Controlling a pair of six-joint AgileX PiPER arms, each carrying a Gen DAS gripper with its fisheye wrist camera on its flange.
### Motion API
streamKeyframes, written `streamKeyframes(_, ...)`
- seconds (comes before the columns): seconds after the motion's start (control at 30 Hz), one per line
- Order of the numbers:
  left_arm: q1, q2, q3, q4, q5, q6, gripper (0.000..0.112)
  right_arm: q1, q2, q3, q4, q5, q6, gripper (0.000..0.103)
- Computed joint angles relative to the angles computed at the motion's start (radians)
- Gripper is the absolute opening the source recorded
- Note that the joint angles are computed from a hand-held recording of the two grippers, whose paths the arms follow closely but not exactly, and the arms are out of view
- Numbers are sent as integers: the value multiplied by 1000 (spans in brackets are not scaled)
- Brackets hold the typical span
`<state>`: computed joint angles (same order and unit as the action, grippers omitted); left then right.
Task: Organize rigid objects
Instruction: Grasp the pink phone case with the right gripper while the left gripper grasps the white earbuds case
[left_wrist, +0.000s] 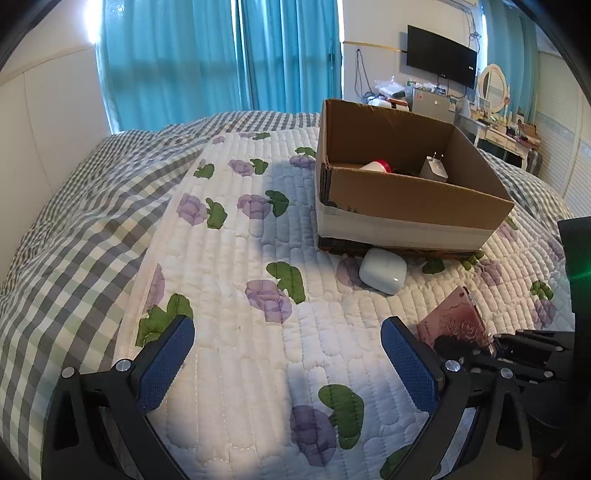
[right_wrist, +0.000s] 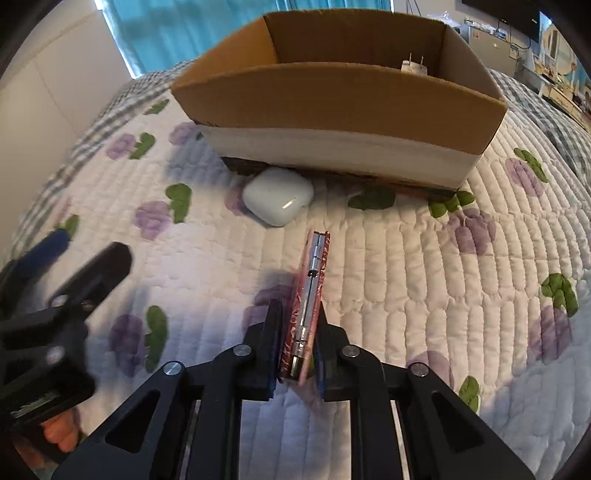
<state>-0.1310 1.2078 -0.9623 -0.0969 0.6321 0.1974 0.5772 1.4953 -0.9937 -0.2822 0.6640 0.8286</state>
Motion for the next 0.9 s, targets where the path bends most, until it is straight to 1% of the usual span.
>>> streamKeyframes(0.07, 2, 5, -13, -25, 21, 30, 103, 0, -38, 18, -37, 7, 14, 10)
streamKeyframes(0.13, -13, 12, -39, -29, 52, 40, 103, 10, -74, 6, -129, 56, 55, 9)
streamKeyframes(0.17, -33, 15, -54, -8, 66, 23, 103, 11, -87, -2, -161, 78, 67, 9)
streamKeyframes(0.23, -82, 20, -88, 44, 99, -32, 103, -17, -106, -41, -195, 140, 27, 10)
streamKeyframes(0.27, -95, 25, -102, 48, 113, -43, 103, -33, -112, -59, -215, 166, 8, 10)
streamKeyframes(0.33, -126, 55, -157, 15, 156, -56, 103, -62, -100, -90, -234, 197, -30, 10)
streamKeyframes(0.4, -165, 98, -198, 19, 167, -104, 103, -99, -107, -85, -236, 202, -65, 10)
streamKeyframes(0.47, -209, 138, -216, 64, 154, -172, 103, -121, -101, -68, -250, 186, -59, 10)
streamKeyframes(0.5, -228, 167, -219, 78, 131, -193, 103, -139, -102, -47, -247, 164, -51, 10)
streamKeyframes(0.57, -239, 221, -221, 53, 94, -176, 103, -183, -115, -5, -210, 117, -68, 10)
streamKeyframes(0.7, -263, 323, -234, 115, 29, -263, 103, -252, -84, 22, -153, 39, -94, 9)
streamKeyframes(0.77, -266, 367, -252, 124, 13, -286, 101, -275, -68, 15, -124, 13, -110, 9)
streamKeyframes(0.87, -275, 412, -269, 147, -6, -320, 101, -283, -40, 12, -130, -12, -99, 9)
streamKeyframes(0.9, -282, 428, -274, 159, -10, -332, 98, -287, -32, 11, -117, -19, -108, 9)
